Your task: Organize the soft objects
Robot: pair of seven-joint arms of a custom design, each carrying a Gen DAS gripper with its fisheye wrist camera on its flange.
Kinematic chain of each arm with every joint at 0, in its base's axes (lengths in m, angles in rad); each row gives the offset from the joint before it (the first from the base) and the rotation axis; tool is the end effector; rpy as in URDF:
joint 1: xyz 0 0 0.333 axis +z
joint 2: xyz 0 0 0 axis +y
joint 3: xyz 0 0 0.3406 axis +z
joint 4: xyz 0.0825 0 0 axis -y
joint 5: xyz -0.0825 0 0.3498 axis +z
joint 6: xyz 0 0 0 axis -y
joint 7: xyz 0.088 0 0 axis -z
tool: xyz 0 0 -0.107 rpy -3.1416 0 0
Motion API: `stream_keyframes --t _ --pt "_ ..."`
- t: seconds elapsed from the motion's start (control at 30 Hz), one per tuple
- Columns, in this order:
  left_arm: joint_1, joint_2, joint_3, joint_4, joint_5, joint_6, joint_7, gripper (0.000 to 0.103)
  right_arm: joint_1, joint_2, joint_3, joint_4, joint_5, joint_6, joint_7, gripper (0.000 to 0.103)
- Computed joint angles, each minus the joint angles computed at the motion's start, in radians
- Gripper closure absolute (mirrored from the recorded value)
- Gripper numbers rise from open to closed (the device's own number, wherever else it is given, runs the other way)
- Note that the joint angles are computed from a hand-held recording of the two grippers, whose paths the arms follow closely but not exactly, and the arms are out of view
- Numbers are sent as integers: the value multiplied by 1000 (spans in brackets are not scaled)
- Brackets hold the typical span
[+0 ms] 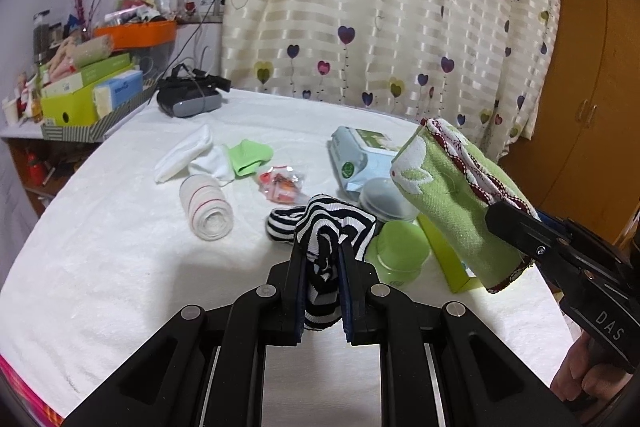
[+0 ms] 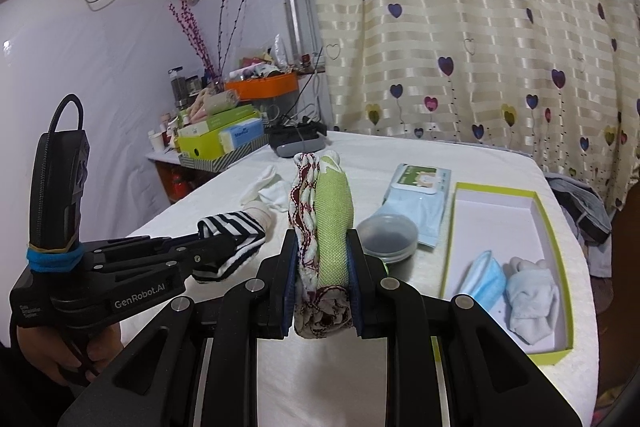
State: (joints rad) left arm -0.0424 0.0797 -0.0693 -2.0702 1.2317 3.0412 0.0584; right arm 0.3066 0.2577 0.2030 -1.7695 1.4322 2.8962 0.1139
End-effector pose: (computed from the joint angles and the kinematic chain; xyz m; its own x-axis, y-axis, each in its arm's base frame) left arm 0.5463 -0.1331 0.5024 0.1267 -0.9753 0.1810 -0.5586 -0.2209 -0.7995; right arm 0.5865 0.2450 0.5134 0.6631 -0.7359 -0.1365 -0.4121 -0.2067 -0.8874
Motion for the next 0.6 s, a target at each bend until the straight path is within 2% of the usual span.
stream_keyframes --t 0.6 --pt "-56 56 -2 72 -78 1 108 90 -29 -21 -38 -16 107 23 -44 81"
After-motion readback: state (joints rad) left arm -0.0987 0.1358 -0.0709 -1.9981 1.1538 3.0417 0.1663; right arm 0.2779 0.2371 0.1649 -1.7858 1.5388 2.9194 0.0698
